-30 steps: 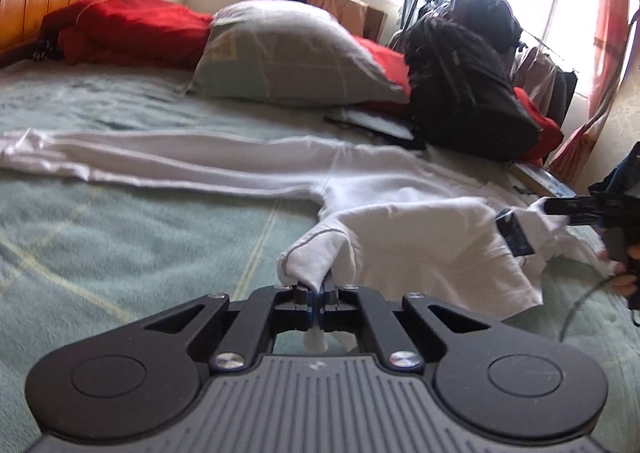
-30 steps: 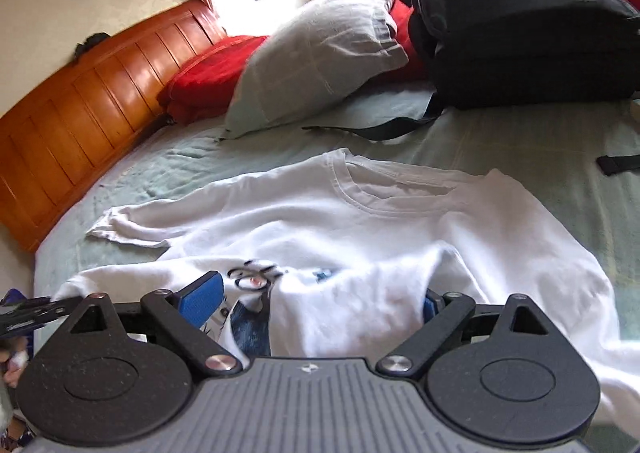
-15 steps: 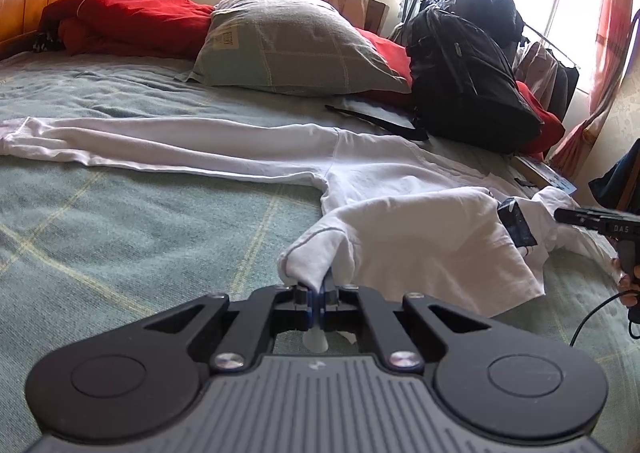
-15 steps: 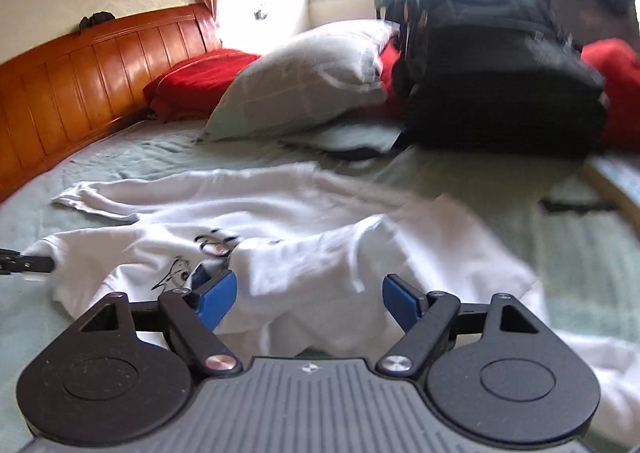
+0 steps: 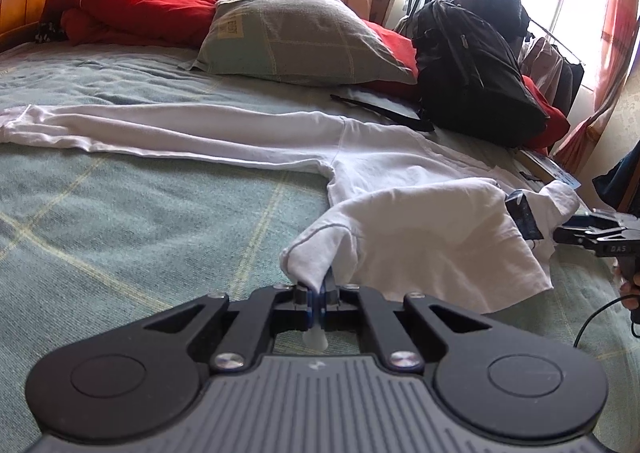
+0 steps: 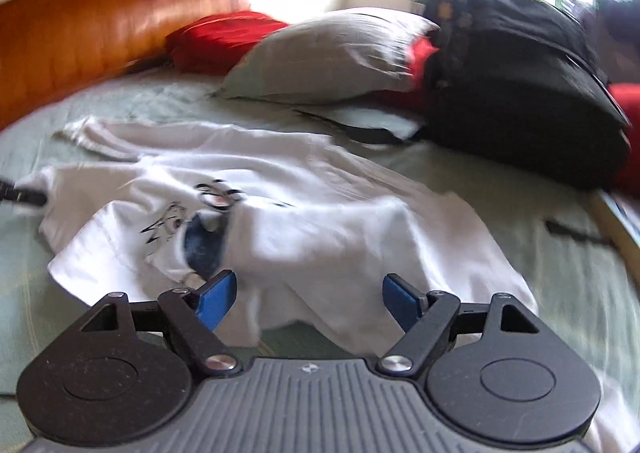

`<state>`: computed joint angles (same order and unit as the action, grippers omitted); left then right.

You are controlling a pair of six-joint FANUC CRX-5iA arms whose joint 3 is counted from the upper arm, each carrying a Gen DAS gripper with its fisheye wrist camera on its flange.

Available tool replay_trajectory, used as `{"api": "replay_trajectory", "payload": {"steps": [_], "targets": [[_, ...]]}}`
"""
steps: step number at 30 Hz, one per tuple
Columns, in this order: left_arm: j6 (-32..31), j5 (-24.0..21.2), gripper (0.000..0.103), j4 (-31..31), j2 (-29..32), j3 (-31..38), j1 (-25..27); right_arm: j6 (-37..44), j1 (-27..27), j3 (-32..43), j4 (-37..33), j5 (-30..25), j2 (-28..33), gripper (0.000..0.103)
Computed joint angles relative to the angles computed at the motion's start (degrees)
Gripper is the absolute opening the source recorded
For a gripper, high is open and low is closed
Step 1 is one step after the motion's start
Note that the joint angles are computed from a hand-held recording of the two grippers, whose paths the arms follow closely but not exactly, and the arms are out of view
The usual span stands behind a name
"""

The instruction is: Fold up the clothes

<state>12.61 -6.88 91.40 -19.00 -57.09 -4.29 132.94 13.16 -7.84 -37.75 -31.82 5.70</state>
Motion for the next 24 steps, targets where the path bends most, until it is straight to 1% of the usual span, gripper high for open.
{"api": "replay_trajectory", "payload": {"steps": [2,5,8,10,13,14,15,16,18,19,21,24], "targets": [[0.97,-0.33,0.002,-1.84,0.26,0.18,0.59,0.25,-2.76,1.15,-4.3,-2.82,0.92,0.085],[3.85,-1.52,0.002,-5.88,0.41,0.39,2.21,3.18,-6.61,3.6,-12.04,-6.65,3.28,0.085],[5.69,-2.16,0.002,-8.25,0.21,0.39,3.16,5.94,-9.81,5.86,-19.21,-11.08,5.04,0.084],[6.8,-2.43,0.002,-9.76,0.05,0.38,3.66,8.22,-10.55,6.39,-21.42,-13.92,4.97,0.084],[8.29,-2.83,0.002,-12.14,0.17,0.6,4.37,13.81,-10.65,5.39,-23.27,-16.36,3.11,0.081],[8.85,-2.97,0.002,-12.94,0.28,0.72,4.62,14.67,-10.41,5.07,-23.38,-15.99,2.69,0.08],[9.55,-3.2,0.002,-13.86,0.44,0.89,4.95,15.31,-10.11,4.8,-23.36,-15.46,2.32,0.074],[10.19,-3.4,0.002,-14.69,0.61,1.05,5.24,14.74,-9.5,4.65,-22.39,-14.21,2.24,0.066],[10.82,-3.57,0.002,-15.34,0.74,1.19,5.48,11.61,-8.55,4.81,-19.77,-11.93,2.82,0.06],[10.76,-3.66,0.002,-15.22,0.61,1.1,5.51,9.83,-8.26,4.97,-18.63,-10.99,3.28,0.059],[10.32,-3.71,0.002,-14.59,0.39,0.88,5.41,9.39,-8.9,5.06,-18.77,-10.79,4.01,0.058],[10.02,-3.89,0.002,-14.34,0.27,0.71,5.51,11.29,-9.9,4.43,-19.66,-10.83,3.94,0.057]]}}
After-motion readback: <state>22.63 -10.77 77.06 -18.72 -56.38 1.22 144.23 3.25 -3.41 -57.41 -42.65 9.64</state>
